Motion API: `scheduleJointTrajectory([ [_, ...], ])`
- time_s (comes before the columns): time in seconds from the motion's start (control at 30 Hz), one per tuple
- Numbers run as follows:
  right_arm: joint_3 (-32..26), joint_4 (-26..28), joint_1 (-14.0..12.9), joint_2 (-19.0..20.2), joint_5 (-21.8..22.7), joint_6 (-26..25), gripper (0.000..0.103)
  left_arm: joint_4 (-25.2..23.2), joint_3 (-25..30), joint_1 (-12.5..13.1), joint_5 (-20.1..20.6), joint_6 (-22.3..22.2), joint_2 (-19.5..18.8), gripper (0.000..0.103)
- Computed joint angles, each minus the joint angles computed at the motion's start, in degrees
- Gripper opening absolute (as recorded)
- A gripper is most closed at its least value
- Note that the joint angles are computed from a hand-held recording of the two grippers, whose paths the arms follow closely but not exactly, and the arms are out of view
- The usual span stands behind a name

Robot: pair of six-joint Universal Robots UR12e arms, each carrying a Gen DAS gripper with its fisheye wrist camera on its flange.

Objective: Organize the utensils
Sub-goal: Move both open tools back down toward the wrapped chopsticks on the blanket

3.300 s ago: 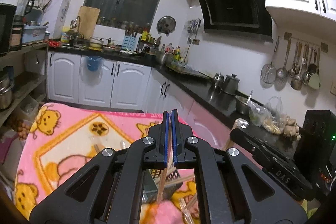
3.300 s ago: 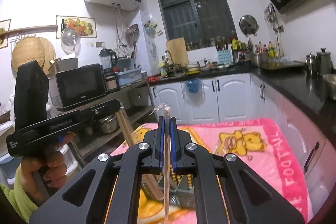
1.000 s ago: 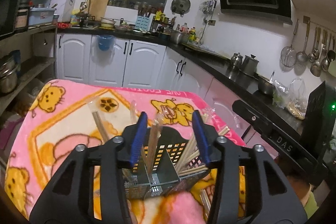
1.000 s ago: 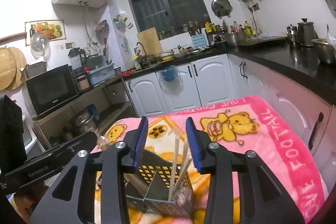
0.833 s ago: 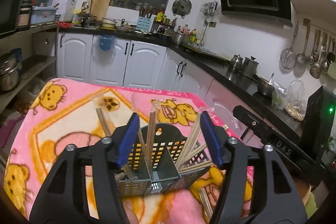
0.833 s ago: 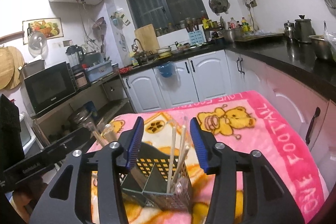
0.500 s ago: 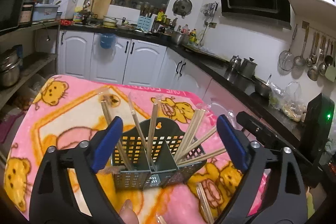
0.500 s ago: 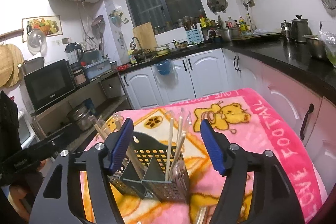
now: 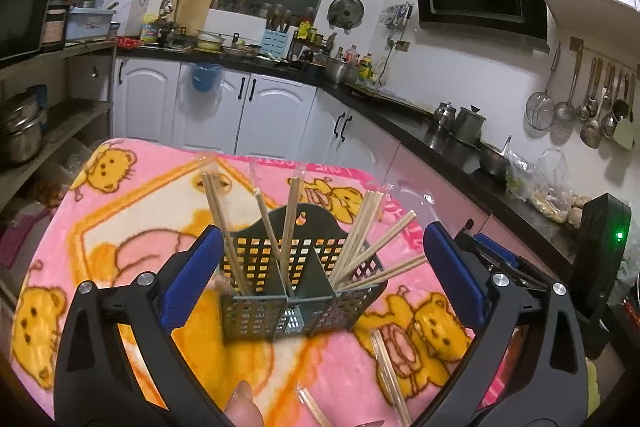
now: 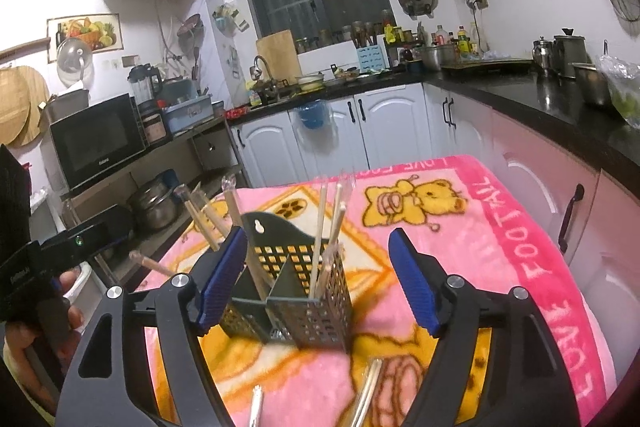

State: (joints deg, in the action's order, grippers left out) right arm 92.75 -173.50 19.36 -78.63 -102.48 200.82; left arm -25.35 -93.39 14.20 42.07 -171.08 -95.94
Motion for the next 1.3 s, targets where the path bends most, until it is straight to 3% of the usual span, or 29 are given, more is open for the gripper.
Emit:
scheduleJointTrajectory([
  [0.37,1.9,1.7,0.4,-1.4,-0.9,-0.7,0.071,1.4,-3.1,0.7,-1.2,2.6,2.1,0.092],
  [1.3,5.3,7.3,0.1,-3.0,1.5,-0.7,0.071,-10.3,-7.9,1.0,1.7,12.2,5.4,0.092],
])
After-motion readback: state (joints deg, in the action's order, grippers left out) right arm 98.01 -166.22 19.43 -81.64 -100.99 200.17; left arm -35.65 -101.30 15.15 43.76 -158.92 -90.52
